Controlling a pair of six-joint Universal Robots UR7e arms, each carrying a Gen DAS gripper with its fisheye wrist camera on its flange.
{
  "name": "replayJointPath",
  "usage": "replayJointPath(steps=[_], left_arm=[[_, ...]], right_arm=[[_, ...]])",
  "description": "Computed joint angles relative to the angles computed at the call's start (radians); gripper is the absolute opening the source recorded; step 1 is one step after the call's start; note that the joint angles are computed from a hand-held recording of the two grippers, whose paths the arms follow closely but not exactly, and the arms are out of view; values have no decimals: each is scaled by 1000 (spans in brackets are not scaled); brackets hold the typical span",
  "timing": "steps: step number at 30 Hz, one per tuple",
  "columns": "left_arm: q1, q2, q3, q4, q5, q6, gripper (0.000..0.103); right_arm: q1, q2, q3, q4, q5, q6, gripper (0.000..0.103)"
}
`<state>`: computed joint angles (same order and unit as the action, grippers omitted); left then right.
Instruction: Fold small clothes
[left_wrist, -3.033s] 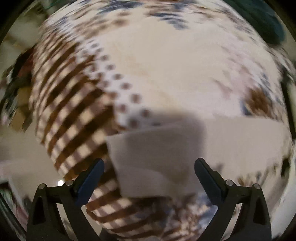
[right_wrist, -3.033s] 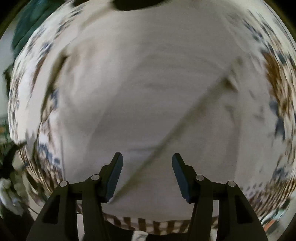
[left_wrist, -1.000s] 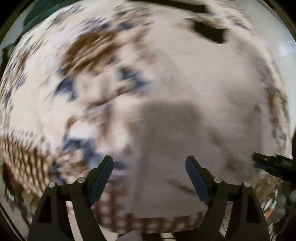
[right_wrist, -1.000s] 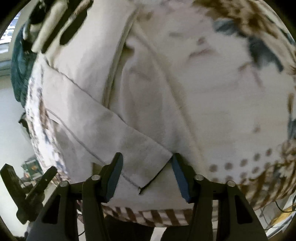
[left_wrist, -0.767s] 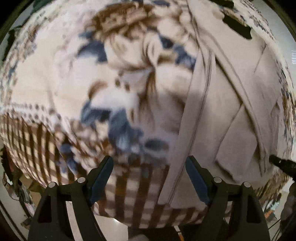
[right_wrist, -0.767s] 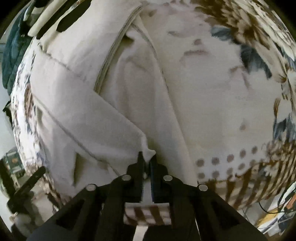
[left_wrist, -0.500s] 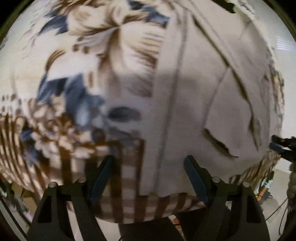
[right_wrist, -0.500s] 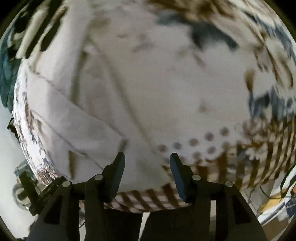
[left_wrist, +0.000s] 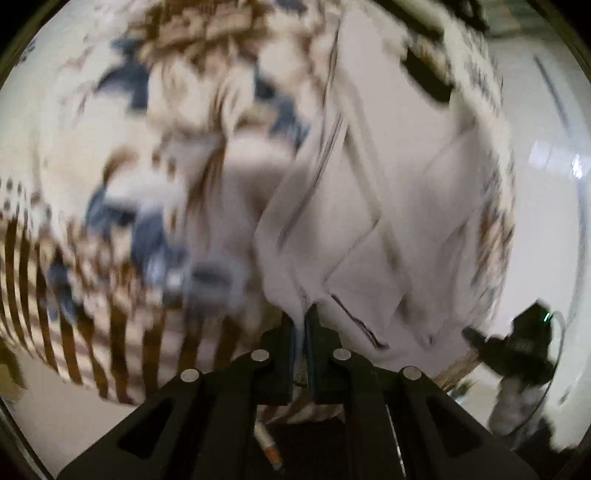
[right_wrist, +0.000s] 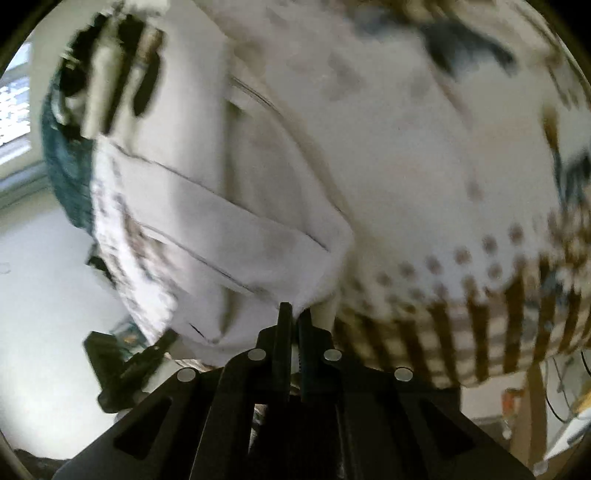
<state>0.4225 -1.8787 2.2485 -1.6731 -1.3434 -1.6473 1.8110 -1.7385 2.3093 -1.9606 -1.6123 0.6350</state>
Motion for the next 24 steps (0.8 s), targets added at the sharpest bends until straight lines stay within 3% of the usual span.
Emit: replayJointPath(steps=[3, 7, 8, 9, 11, 12, 13, 18, 21, 24], left_arm=[[99, 42, -38, -100, 112, 50, 3], [242, 115, -55, -309, 195, 190, 7], [257, 126, -53, -356, 212, 210, 10], [267, 129, -60, -379, 248, 213, 18], [258, 80, -34, -410, 297, 218, 30], [253, 71, -36, -399, 324, 215, 39], [243, 61, -40, -351, 351, 199, 53], [257, 102, -80, -196, 354, 277, 54], [257, 185, -121, -116, 369, 374, 54], [280, 281, -159, -88, 387, 463, 51]], right_arm=[[1, 91, -79, -104, 13, -25, 3], [-19, 211, -187, -228, -43, -70, 4], [-38, 211, -203, -234, -43, -81, 9], [-48, 220, -219, -239, -50, -81, 25], [-41, 216, -230, -251, -81, -91, 43], [-30, 221, -240, -248, -111, -108, 54], [-16, 222, -247, -232, -146, -118, 56], [38, 275, -252, -205, -267, -179, 56], [98, 364, -271, -248, -367, -245, 56], [138, 418, -302, -253, -413, -313, 55]])
